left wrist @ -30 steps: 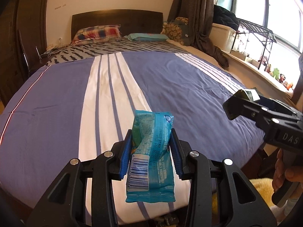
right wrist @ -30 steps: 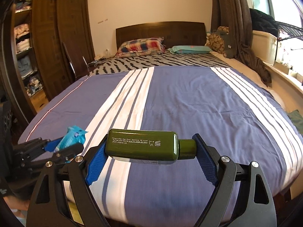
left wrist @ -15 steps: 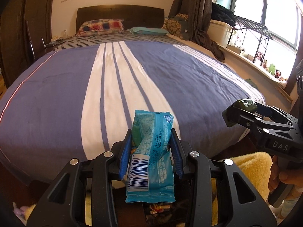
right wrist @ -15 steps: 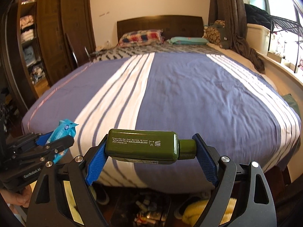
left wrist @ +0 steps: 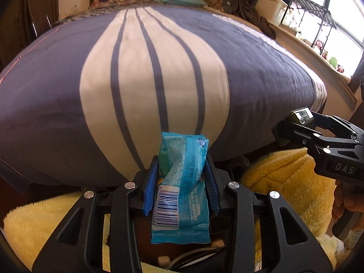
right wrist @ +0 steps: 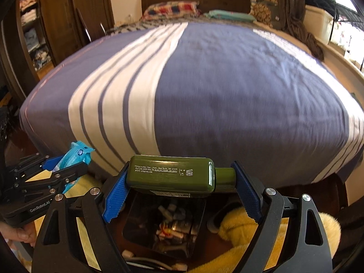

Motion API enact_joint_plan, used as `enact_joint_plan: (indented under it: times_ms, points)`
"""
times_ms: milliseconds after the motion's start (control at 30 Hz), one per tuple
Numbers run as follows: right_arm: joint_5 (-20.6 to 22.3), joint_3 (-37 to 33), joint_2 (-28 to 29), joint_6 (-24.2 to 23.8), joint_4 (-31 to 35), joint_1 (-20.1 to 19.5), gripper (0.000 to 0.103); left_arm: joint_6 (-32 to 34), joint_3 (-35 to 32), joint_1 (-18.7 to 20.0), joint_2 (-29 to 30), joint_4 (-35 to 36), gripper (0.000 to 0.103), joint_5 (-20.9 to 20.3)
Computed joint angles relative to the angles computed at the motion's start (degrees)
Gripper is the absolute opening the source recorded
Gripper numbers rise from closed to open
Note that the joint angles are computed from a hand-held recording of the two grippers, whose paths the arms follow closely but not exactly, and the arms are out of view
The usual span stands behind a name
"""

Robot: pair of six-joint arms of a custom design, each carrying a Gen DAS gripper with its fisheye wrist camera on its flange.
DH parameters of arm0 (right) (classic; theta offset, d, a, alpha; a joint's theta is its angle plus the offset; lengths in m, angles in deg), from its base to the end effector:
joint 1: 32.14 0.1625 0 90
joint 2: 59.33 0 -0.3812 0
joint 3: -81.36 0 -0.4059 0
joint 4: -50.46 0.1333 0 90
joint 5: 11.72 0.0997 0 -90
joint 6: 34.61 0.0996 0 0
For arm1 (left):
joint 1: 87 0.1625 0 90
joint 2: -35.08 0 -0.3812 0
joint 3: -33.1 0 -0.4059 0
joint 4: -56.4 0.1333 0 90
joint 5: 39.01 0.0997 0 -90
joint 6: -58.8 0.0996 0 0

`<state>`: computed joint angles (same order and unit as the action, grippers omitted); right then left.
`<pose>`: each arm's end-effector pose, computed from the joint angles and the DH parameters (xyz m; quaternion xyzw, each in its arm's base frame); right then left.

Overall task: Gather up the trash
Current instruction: 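Lower the snack pack and green bottle into the bin and open both tools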

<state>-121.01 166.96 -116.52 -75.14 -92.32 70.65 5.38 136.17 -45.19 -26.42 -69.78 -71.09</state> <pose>0.2514 -0.6538 0.2453 0.4008 -0.8771 0.1628 0.2089 -0.2871 -0.5488 0.1661 -0.0171 0.8741 -0.3488 0.3375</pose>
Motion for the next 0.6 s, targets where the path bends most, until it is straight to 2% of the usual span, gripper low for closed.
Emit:
enact_joint_plan:
  times_ms: [267, 600]
  points:
    - [-2.65, 0.87, 1.24, 1.36, 3.61, -1.67, 0.085, 1.12, -0.50, 3.56, 2.59, -0.09, 0.037, -9.52]
    - [-7.49, -0.50, 5.56, 4.90, 10.52, -4.32, 0.085, 3.87, -2.25, 8.34, 6.22, -0.86, 0.037, -19.08]
